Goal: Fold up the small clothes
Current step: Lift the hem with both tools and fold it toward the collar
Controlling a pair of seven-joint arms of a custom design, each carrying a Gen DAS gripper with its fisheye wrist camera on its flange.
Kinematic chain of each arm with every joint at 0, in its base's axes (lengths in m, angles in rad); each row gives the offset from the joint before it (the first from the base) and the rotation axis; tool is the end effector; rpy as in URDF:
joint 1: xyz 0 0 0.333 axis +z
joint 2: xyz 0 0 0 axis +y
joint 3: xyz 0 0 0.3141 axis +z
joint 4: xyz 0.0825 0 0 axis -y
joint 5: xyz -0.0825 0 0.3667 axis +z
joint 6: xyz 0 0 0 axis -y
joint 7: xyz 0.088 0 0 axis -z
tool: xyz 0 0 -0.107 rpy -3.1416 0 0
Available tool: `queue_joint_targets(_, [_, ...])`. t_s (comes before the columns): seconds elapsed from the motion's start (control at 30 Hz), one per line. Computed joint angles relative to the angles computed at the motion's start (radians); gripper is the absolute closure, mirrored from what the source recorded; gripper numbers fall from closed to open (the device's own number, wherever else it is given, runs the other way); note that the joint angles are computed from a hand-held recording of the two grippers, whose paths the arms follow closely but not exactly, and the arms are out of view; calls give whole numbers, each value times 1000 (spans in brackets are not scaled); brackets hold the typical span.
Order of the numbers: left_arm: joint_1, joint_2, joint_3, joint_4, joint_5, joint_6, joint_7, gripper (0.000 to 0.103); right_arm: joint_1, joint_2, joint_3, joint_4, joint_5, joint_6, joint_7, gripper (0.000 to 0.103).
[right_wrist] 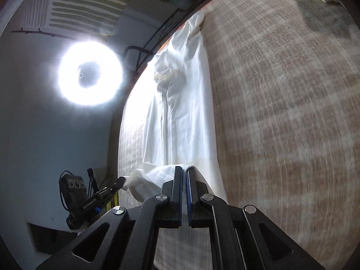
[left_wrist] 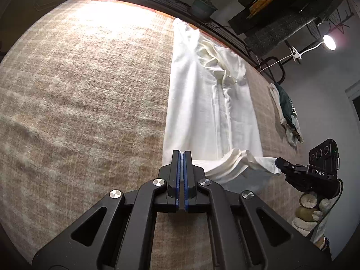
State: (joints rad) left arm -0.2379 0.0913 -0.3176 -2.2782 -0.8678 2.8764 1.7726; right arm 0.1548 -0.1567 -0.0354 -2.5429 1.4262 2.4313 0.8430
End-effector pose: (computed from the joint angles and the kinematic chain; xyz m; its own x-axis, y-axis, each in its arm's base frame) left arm 0.4826 -0.2464 0.3695 -0.0576 -0.8666 0.4957 -0.9331 -0.1299 -0.3354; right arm 0.4351 0.0554 0.3446 -0.1143 -0.6205 -0.7758 -0.9218 0.3575 -0.1501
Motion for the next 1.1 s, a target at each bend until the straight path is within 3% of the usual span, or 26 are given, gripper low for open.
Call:
queue_joint_targets(0.23, [18,56,-19,45,45,20,-33,103,5,39,11,21,-34,39,31,103])
queue_joint_targets(0.4, [39,67,-42,52,45,83,-54,103,-5,42,2,17,-34,33,7,102])
queue_joint_targets(0.47, [62,57,-61,49,12,87,-14,103,-7,32,5,14,-51,43,0,97])
queue_joint_targets(0.53, [67,37,-65,35,-2,85,28,103,-1,25,17,21,-97,75,16,71])
queue_joint_targets(0.57, [58,26,-57,23,21,86,26,103,4,8,22,15,-109,100,7,69])
queue_joint_targets(0.63, [47,-2,-46,-5,41,83,38,103,13,-25,22,2,-143,123,-10,71])
queue_joint_targets(0.67, [48,-17,-48,-15,-5,72,91,103,18,-43,17,-8,-141,119,-33,72])
queue_joint_targets(0.8, [5,-46,-15,-41,-48,17,184,103,39,-67,5,-24,-144,72,-102,79])
queue_joint_targets(0.97, [-31,28,11,23,127,-75,97,103,70,-22,30,-6,-200,52,-103,80])
queue_joint_targets(1.1, [-42,105,21,81,332,-39,-91,103,84,22,45,15,-213,72,-91,80])
